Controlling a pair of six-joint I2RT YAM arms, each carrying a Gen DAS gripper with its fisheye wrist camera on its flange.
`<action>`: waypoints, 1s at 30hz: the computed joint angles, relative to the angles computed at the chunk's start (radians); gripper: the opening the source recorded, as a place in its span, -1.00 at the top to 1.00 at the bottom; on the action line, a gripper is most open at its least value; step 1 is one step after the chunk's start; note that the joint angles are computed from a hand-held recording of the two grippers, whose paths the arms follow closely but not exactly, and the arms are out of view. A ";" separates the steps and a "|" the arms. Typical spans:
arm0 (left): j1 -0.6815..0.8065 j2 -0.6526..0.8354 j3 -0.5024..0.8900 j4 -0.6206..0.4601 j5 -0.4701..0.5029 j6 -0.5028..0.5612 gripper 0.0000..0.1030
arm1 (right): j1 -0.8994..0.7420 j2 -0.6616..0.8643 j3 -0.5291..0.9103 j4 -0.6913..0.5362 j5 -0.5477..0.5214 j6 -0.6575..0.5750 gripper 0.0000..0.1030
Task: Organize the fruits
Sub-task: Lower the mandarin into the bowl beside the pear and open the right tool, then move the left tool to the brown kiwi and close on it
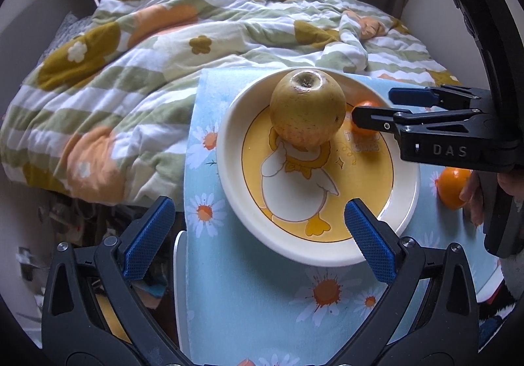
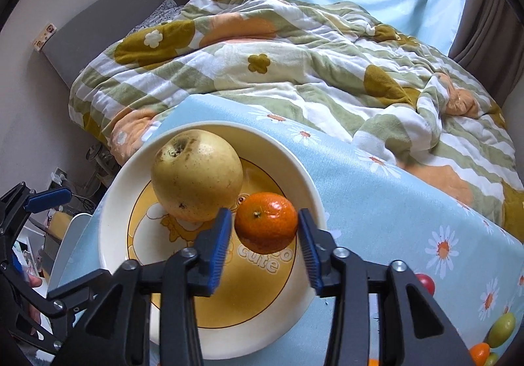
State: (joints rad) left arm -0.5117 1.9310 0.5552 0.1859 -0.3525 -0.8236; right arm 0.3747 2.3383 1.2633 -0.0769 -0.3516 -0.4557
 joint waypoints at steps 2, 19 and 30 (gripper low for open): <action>-0.004 -0.004 -0.001 -0.010 -0.002 -0.007 -1.00 | -0.005 -0.003 0.001 -0.005 -0.025 0.000 -0.84; -0.079 -0.236 -0.003 -0.218 -0.077 -0.033 -1.00 | -0.052 -0.229 -0.191 0.028 -0.055 0.067 -0.90; -0.171 -0.370 0.058 -0.390 -0.110 -0.060 -1.00 | -0.144 -0.521 -0.387 -0.020 -0.052 0.094 -0.90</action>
